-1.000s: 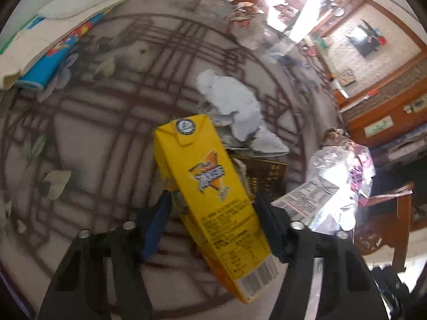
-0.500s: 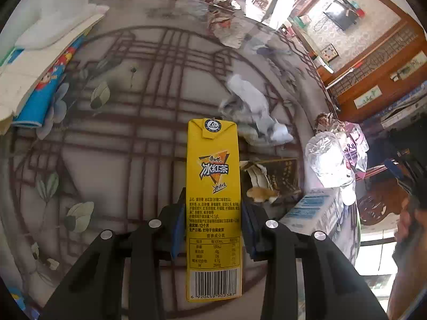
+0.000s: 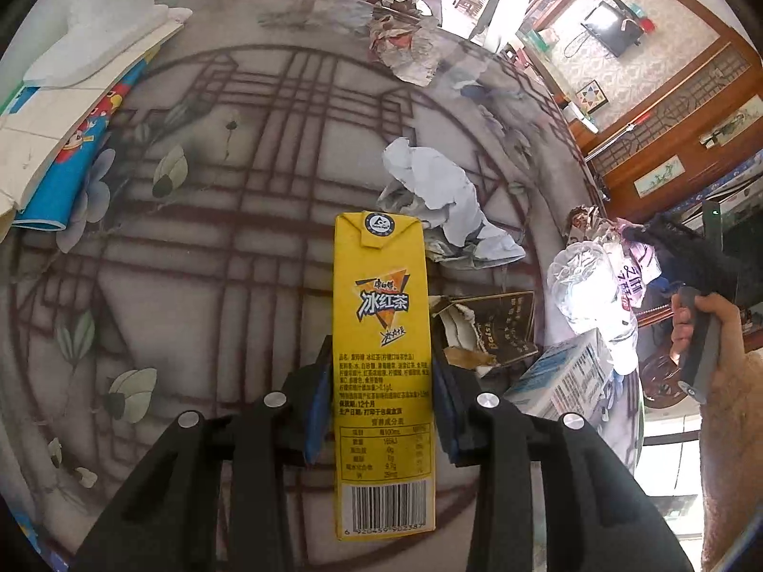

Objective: Collect trash
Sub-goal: 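Carry the yellow carton and pink snack bag over the red bin with both grippers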

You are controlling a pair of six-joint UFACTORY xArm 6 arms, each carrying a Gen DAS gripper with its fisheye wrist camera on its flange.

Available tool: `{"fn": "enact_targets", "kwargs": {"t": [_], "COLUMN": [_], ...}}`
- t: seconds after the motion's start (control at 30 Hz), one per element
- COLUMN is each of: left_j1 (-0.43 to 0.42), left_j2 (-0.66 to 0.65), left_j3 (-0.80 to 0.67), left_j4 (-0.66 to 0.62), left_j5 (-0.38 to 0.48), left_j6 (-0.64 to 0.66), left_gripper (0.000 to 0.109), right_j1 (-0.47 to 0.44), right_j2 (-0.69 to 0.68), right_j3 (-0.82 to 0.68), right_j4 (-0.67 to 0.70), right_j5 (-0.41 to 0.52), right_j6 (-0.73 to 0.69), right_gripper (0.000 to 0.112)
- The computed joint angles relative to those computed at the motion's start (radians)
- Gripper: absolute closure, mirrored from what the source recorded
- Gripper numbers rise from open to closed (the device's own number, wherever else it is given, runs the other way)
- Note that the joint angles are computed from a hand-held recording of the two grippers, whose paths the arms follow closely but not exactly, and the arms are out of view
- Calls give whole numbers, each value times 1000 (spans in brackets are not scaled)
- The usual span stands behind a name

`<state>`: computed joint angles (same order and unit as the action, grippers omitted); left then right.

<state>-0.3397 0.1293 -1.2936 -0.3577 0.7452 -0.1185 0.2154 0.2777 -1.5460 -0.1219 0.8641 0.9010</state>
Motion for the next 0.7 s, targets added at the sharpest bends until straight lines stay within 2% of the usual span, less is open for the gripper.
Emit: {"fn": "enact_targets", "kwargs": {"t": [0.03,0.1,0.17,0.47,0.7], "left_j1": [0,1,-1,-11,-27], "left_j2": [0,1,5,-27,-100], "left_j3": [0,2,2,42,93], "left_j4": [-3,-14,-9,-11,-7], "left_j5": [0,-2,-5,-39,-79], "left_j6": [-2,-7,-25,-15,-12], "left_gripper": [73,70,67,73,73], "right_j1": [1,8,18,105,233], "right_j2": [-12,-35,-75,-282,-463], "right_j3": [17,40,74,216,385], "right_j4": [-8,-15,-29,-84,-167], "right_j5": [-15,-38,-65,-117,-129], "right_j6": [5,-9,-19,-46,77], "right_gripper": [51,61,62,63,63]}}
